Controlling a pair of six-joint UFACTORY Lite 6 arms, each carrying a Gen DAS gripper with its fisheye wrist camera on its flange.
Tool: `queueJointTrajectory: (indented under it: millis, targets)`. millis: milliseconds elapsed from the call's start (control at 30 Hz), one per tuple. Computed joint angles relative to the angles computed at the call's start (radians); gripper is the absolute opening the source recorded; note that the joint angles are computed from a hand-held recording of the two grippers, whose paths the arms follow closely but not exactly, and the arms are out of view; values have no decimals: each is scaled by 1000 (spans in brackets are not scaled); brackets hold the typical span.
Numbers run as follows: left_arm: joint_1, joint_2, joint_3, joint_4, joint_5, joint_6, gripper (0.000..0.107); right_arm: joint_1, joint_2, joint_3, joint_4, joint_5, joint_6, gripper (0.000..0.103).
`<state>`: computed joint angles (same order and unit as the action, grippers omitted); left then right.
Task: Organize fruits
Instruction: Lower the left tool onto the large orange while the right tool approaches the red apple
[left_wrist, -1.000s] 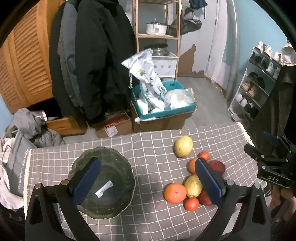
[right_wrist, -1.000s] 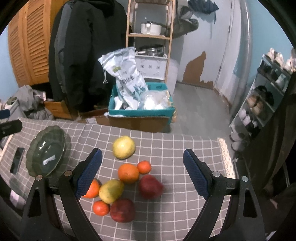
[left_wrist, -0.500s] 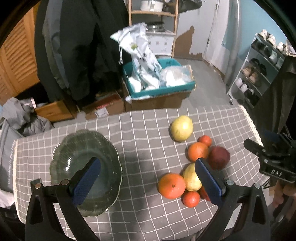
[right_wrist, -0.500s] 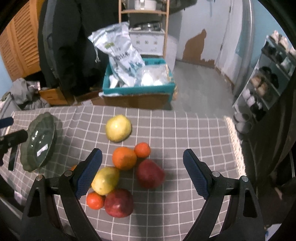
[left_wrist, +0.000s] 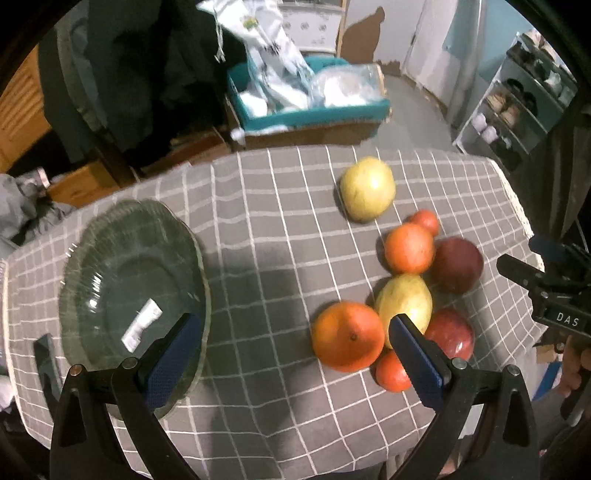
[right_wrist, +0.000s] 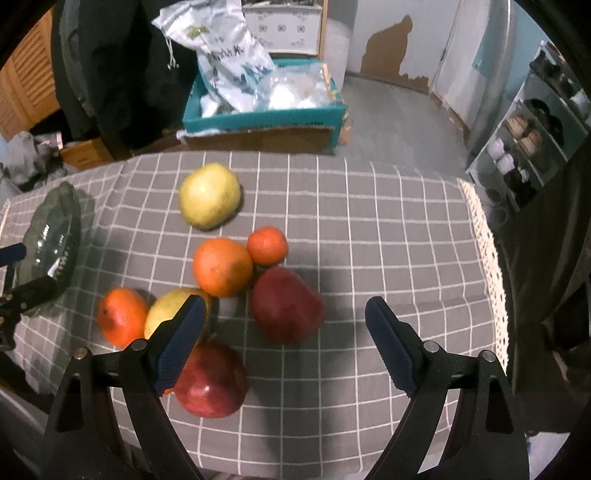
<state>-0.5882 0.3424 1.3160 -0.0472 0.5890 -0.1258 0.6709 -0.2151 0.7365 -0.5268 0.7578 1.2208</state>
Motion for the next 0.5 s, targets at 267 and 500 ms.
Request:
queueJointTrajectory:
  millis: [267,500]
  targets:
    - [-38,49,-28,-14,-12,24,102,-39,26,-41,41,-53,-33,87]
    - [-48,104,-24,-57,-12,68,102,-55,55,-56,63,-85,-49,87]
